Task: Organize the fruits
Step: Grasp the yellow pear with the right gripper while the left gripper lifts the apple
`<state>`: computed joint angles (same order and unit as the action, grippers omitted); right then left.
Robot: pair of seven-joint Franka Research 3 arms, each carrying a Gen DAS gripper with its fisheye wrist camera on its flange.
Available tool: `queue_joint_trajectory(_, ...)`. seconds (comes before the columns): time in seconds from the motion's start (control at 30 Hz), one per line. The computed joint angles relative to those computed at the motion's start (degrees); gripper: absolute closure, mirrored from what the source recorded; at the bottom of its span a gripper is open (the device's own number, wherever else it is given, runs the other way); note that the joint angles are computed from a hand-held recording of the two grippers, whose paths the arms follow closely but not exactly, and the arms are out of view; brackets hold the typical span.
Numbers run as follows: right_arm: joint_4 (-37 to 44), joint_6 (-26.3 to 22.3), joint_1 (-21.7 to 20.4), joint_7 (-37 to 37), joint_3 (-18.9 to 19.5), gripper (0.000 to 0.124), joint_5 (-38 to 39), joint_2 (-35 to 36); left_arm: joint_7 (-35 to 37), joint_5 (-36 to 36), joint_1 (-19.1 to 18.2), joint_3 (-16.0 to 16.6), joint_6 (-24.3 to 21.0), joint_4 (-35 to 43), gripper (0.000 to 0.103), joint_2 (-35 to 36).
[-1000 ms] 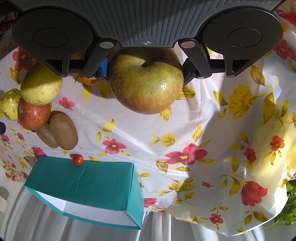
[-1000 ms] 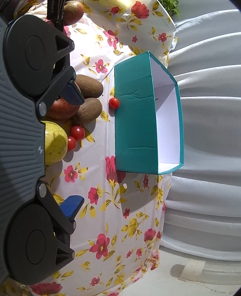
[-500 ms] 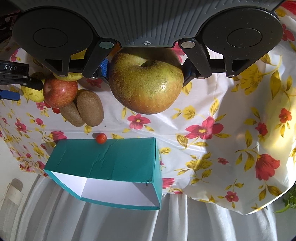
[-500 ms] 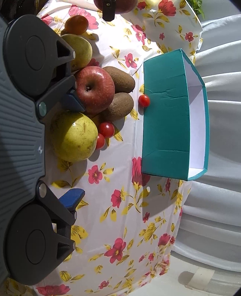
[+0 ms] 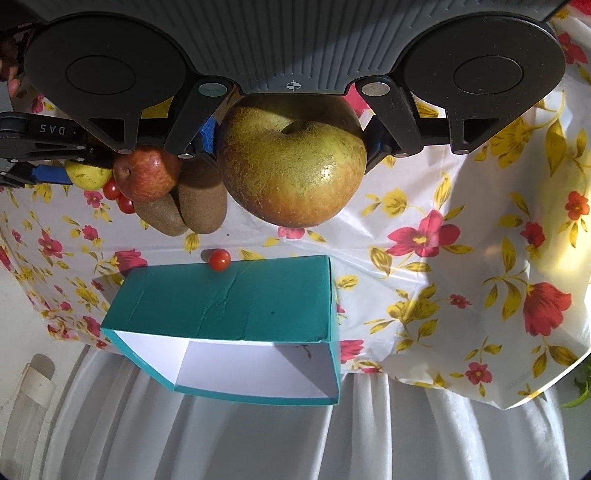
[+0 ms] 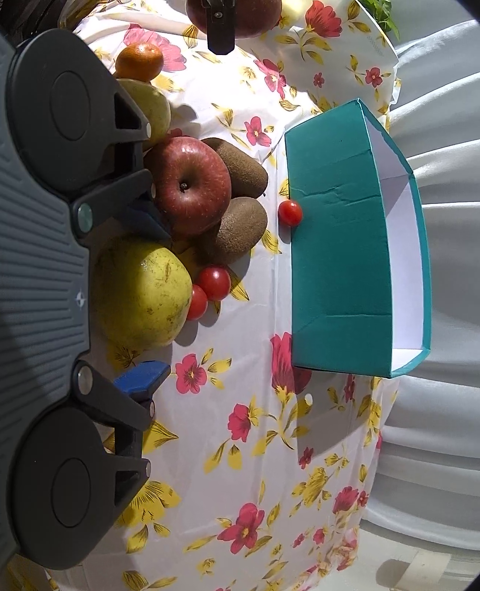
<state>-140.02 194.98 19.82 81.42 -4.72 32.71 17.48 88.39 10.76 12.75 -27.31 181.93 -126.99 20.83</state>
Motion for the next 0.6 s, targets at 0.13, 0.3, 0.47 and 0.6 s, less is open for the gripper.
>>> queue_joint_trajectory(0.13, 0.7, -1.9, 2.0, -1.0, -2.1, 0.059, 0.8, 0.9, 0.0, 0.2, -0.5, 0.2, -0.2, 0.6, 0.026, 0.2)
queue_joint_trajectory(0.3, 0.9, 0.2, -1.7, 0.6, 1.1, 0.059, -2.3, 1.9, 0.9, 0.0, -0.6, -0.2, -0.8, 1.5, 0.026, 0.5)
queue_joint_trajectory(0.47, -0.6, 3.0, -12.9, 6.3, 10.0, 0.060, -10.0, 1.5, 1.2, -0.4, -2.1, 0.6, -1.5, 2.7, 0.026, 0.5)
queue_joint_trajectory(0.6, -2.3, 7.2, -15.2, 9.4, 10.6, 0.060, -14.7, -0.4, -1.0, 0.8, -8.9, 6.6, -1.1, 5.1, 0.026, 0.1)
